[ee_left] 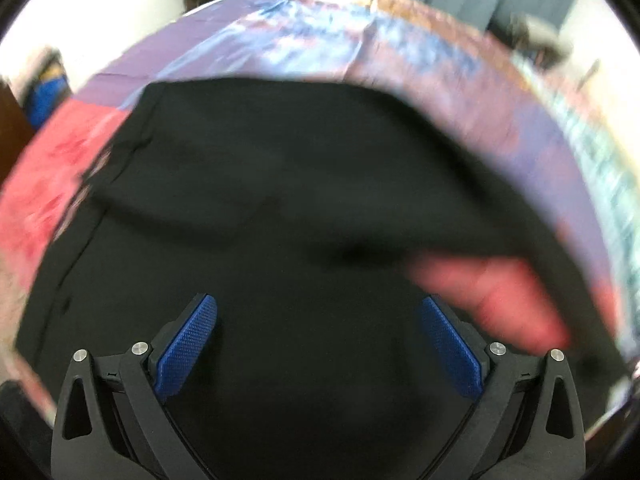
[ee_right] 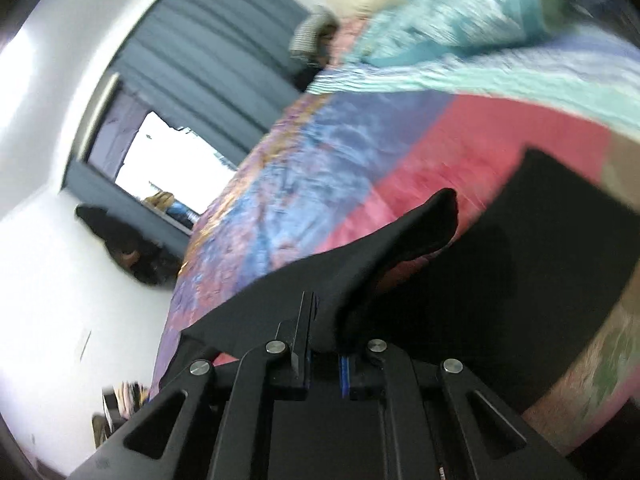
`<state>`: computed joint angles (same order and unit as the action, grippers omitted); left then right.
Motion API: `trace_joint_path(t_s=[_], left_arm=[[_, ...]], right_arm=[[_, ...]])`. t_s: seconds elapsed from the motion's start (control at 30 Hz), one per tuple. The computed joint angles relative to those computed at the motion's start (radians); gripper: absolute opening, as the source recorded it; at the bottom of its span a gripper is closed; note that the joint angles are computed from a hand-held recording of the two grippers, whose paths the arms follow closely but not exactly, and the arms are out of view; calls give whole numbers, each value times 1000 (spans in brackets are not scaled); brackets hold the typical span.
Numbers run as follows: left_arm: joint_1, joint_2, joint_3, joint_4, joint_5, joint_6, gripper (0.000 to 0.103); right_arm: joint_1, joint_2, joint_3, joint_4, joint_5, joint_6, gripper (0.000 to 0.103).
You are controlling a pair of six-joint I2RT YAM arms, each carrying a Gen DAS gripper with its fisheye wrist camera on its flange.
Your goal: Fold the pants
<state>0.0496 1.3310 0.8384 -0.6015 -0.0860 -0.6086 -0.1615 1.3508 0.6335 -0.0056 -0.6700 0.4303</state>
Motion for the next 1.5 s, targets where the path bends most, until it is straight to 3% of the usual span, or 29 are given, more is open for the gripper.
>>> trace_joint_path(t_s=[0.1, 0.27, 0.47, 0.57, 0.6, 0.67, 0.7, 0.8, 0.87, 1.03, 1.07, 1.1, 1.2, 1.23, 1.33, 1.5], left_arm=[[115, 189, 208, 17, 177, -9, 102], [150, 481, 497, 1, 197, -84, 102], [156, 638, 598, 30, 305, -178, 99], [157, 683, 631, 39, 338, -202, 77], [159, 695, 637, 43, 353, -212, 65], [173, 691, 627, 55, 372, -210, 30], [180, 681, 616, 59, 386, -207, 5], [199, 588, 536, 107, 401, -230, 5], [198, 478, 509, 76, 377, -205, 5], [118, -61, 270, -3, 164, -115, 6], [74, -187, 215, -78, 104, -121, 7], [40, -288, 145, -94, 70, -133, 7], [-179, -534, -62, -255, -81, -313, 7], [-278, -583, -140, -305, -122, -421, 7], [-402, -636, -279, -332, -126, -583, 7], [-468, -560, -309, -288, -146, -600, 7]], right_arm=[[1, -35, 48, -48, -35, -8, 10], [-1, -100, 134, -123, -111, -3, 10], [-21, -149, 214, -188, -228, -4, 10], [-55, -165, 240, -216, -318, -27, 10], [-71, -172, 245, -229, -351, -38, 10], [-100, -184, 262, -287, -401, -85, 10], [-109, -185, 271, -317, -405, -112, 10], [-126, -152, 287, -403, -358, -204, 10], [-130, -94, 286, -399, -323, -222, 10], [-121, 52, 346, -292, -279, -164, 10], [-128, 83, 370, -287, -279, -152, 10], [-139, 117, 395, -302, -267, -161, 10], [-180, 158, 417, -387, -214, -244, 10], [-203, 173, 404, -416, -198, -278, 10], [-240, 201, 376, -478, -135, -362, 9], [-274, 262, 334, -553, -3, -424, 9]])
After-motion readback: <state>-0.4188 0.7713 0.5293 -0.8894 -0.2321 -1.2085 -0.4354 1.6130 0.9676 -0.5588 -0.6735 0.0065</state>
